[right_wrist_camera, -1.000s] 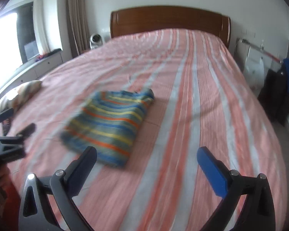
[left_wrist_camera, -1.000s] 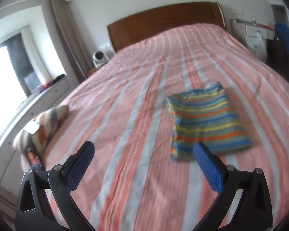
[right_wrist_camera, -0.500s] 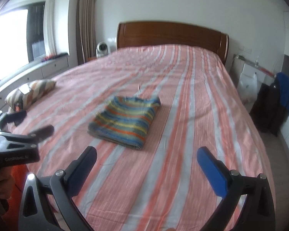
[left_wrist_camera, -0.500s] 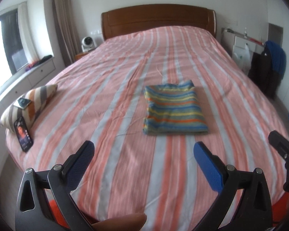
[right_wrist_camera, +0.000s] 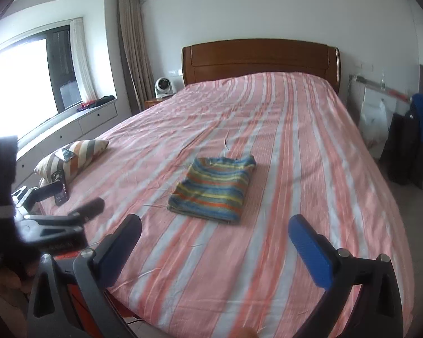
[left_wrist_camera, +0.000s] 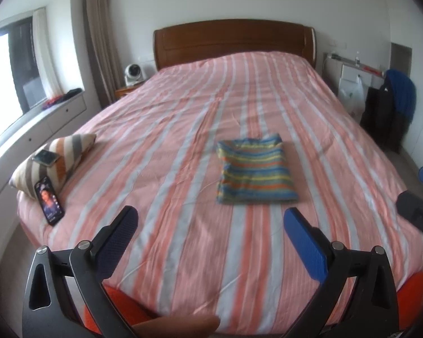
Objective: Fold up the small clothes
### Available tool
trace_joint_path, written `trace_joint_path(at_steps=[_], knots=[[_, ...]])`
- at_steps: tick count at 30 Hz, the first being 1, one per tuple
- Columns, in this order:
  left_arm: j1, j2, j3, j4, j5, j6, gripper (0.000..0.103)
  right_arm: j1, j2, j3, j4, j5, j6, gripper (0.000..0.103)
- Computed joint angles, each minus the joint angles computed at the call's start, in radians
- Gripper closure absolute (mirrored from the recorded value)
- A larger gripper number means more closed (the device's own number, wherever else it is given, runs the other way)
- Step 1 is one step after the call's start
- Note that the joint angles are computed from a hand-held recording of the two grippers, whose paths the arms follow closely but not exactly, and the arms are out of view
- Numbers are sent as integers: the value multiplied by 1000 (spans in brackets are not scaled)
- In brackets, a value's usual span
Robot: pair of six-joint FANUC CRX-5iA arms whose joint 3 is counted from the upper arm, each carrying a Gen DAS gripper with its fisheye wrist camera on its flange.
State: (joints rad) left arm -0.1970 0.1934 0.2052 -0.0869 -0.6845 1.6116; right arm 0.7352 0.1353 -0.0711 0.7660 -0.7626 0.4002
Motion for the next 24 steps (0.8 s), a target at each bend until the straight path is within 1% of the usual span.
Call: trace_joint_path(at_steps=[3, 5, 7, 11, 18, 20, 24], knots=[[-9, 15, 16, -22, -32, 11, 0, 10, 34, 33, -31, -32, 46, 0], [-10, 23, 19, -17, -51, 3, 0, 9, 63, 68, -100, -64, 88, 0], [-11, 29, 26, -17, -68, 8, 0, 4, 65, 74, -137, -63, 88, 0], [-20, 32, 43, -50, -80, 50, 0, 4, 64, 76, -112, -80, 76, 0], [-11, 51, 56, -31, -108, 61, 0, 5, 83, 88, -103, -137, 76, 0], [-9, 52, 52, -20, -105, 50, 0, 6, 81, 85, -103, -135, 73, 0], [-25, 39, 47, -65, -88, 79, 0, 6, 79, 86, -100, -125, 74, 0]])
